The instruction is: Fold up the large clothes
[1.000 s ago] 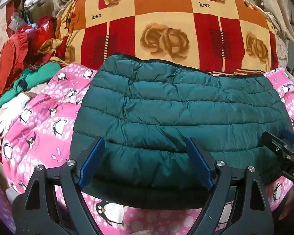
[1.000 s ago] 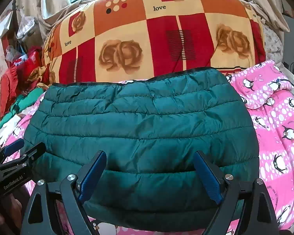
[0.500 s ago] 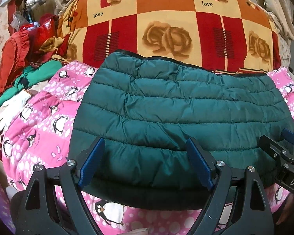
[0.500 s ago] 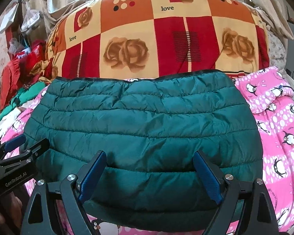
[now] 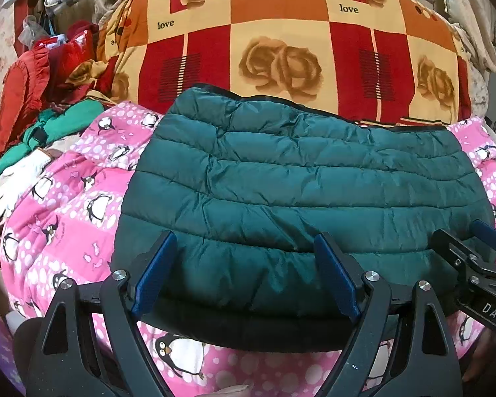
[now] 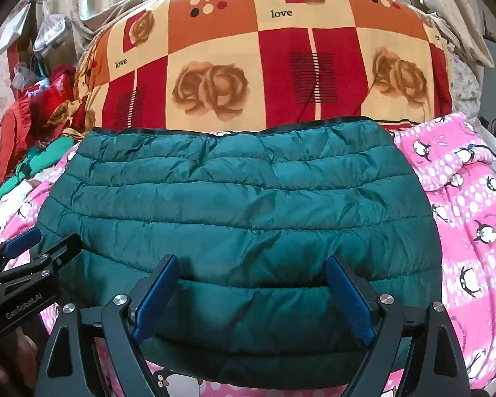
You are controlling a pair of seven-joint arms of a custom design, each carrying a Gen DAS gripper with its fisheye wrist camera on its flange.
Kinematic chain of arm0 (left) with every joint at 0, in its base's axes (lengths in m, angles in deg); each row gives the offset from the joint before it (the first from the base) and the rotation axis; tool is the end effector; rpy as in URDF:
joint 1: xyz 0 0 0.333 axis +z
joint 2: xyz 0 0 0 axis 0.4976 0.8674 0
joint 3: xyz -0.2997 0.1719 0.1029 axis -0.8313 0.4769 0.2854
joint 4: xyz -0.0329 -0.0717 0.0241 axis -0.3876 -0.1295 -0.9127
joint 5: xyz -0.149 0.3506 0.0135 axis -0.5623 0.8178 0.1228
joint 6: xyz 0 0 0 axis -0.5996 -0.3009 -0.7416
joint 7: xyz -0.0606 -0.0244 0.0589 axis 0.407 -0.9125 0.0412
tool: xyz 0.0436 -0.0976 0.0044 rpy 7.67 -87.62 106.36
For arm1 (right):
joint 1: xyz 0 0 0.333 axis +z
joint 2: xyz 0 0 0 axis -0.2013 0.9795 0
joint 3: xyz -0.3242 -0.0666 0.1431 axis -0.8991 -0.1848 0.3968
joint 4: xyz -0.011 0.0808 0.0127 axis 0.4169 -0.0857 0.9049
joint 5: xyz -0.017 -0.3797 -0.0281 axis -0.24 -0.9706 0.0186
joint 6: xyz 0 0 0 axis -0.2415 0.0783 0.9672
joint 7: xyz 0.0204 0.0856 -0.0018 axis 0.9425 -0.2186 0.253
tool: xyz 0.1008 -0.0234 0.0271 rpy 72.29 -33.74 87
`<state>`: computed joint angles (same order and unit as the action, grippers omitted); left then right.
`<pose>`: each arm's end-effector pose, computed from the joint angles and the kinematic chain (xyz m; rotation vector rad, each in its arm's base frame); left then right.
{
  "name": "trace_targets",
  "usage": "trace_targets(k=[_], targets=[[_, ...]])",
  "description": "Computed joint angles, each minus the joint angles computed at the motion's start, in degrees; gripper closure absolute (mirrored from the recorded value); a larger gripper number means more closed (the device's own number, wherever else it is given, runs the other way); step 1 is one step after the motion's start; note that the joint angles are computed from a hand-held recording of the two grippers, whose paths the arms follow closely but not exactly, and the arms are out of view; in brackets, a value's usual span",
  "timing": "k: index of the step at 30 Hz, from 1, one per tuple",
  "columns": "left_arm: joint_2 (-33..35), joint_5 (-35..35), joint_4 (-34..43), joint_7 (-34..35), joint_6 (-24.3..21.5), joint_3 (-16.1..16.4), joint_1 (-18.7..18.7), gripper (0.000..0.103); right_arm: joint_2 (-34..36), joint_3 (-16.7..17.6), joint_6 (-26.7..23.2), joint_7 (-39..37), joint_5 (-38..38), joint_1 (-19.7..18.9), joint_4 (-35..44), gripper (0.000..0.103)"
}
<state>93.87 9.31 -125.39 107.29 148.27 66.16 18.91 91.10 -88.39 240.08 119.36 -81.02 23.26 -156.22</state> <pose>0.6686 -0.2178 0.5129 -1.6390 1.8884 -0.7826 0.6338 0.3600 0.5097 -1.6155 1.8247 -0.7387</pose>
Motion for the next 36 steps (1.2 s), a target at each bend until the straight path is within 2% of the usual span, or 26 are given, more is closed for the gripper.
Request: trace_targets(k=[23,36], targets=[[-0.3,-4.3,-0.1,3.2,0.0,-1.7,0.9,0.018,-0.2,0.1,-0.1,-0.4,0.6,-0.1,0.1,0.014],[0.1,-5.8,0.5,4.3,-1.5,-2.1,1.0,0.018,-0.2,0.2,-0.1,-0.7,1.3,-0.3,0.0,0.014]])
